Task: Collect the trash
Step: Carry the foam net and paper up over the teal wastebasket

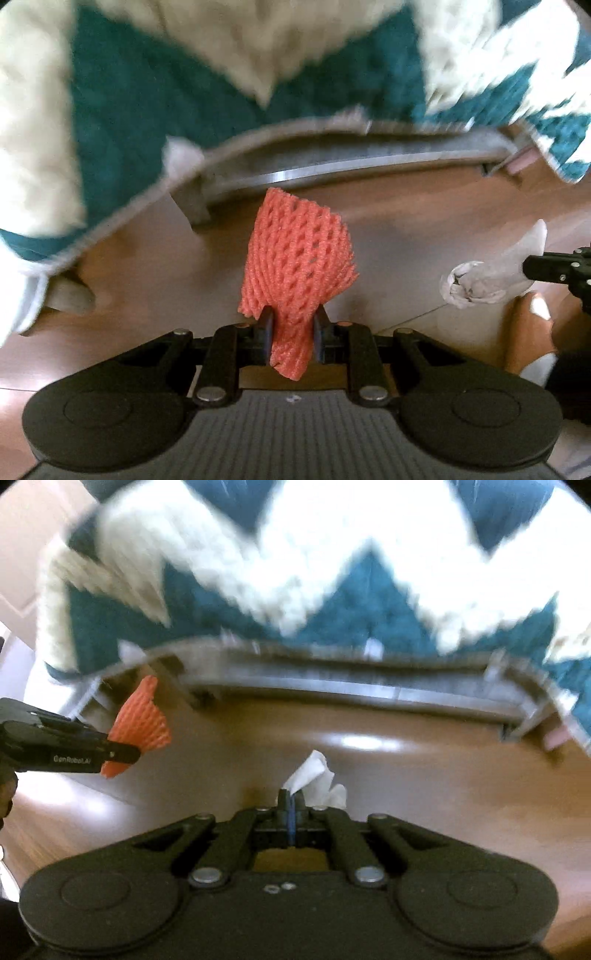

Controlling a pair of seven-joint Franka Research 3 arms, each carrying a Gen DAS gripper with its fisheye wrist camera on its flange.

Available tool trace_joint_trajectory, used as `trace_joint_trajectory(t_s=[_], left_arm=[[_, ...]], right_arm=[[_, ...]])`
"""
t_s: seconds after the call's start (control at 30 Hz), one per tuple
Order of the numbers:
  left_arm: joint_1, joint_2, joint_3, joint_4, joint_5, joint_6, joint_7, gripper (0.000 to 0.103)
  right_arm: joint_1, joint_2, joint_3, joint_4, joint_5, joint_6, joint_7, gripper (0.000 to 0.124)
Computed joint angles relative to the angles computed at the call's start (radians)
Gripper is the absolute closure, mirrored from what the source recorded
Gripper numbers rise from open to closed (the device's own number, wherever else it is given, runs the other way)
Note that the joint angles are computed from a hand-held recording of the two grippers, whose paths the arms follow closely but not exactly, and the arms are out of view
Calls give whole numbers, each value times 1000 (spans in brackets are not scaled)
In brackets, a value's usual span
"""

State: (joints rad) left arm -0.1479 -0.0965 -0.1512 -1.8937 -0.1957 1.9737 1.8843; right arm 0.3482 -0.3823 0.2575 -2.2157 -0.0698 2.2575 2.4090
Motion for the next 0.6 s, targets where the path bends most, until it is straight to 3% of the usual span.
trace_joint_trajectory(t_s=[0.33,0.6], left_arm=[[-22,-153,26,116,-95,-34,-72,83],[-52,-246,50,210,-99,-12,-106,83]], right_arm=[[-52,-103,66,237,-162,-138,-64,123],[-106,-112,121,436,-291,-177,-176,123]])
